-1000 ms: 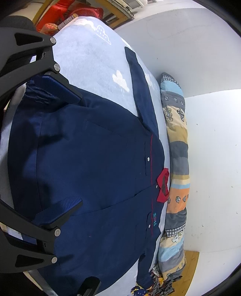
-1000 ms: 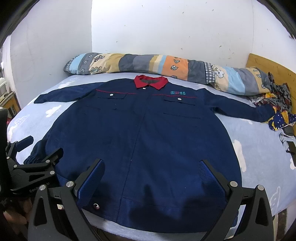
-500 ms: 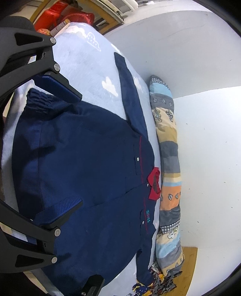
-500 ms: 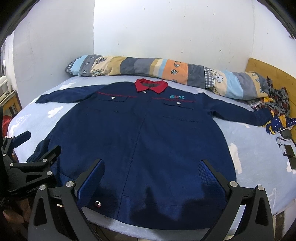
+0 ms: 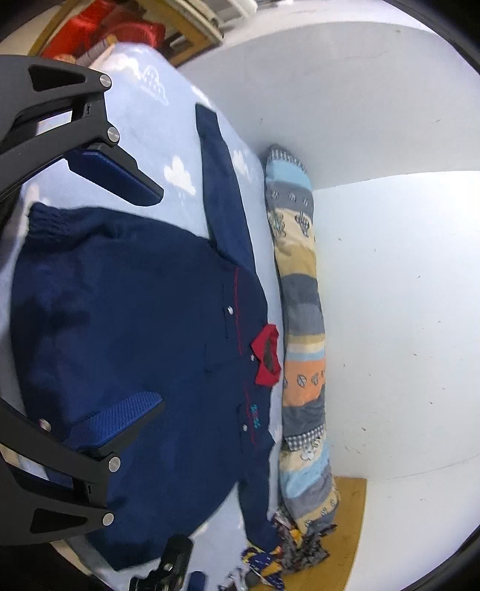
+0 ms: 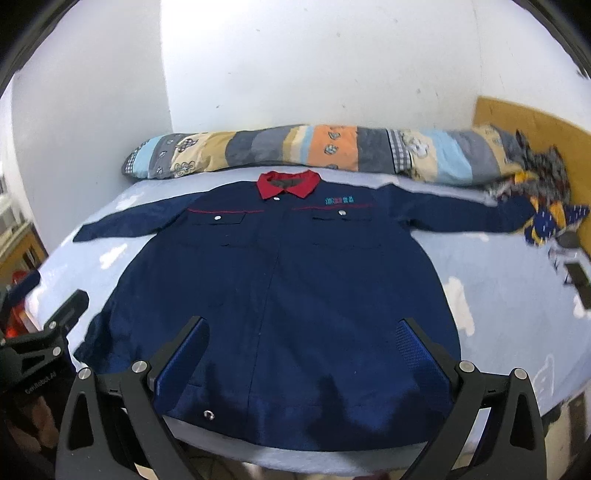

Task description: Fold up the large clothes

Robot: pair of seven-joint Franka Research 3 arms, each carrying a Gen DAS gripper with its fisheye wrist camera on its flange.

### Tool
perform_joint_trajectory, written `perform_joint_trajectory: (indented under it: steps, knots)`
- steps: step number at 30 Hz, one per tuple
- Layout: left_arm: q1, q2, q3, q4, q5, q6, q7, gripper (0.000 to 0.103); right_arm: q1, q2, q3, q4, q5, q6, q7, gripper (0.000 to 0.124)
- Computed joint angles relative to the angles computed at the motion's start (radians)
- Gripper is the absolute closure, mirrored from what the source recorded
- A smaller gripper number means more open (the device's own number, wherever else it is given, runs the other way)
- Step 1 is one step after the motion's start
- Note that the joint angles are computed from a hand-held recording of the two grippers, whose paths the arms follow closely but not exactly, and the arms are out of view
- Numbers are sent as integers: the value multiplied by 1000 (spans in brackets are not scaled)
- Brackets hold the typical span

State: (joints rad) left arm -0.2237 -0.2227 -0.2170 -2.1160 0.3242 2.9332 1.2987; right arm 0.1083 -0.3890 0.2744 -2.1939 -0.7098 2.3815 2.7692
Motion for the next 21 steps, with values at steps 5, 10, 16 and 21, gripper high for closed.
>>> perform_joint_trajectory:
  steps: [5, 10, 16, 21]
  knots:
    - [-16, 126, 2, 121, -17, 28, 62, 1, -10, -69, -40, -39, 96, 48, -9, 22]
    - [-15, 270, -15, 260, -51, -128, 112, 1, -56, -73, -49, -53, 140, 24, -97, 22]
    - [-25, 352, -17, 360, -97, -196, 125, 1, -55, -6, -133, -69, 325, 149, -184, 22]
    - [-111, 491, 36, 524, 160, -184, -1, 1, -82, 33, -153, -41, 402, 224, -281, 22]
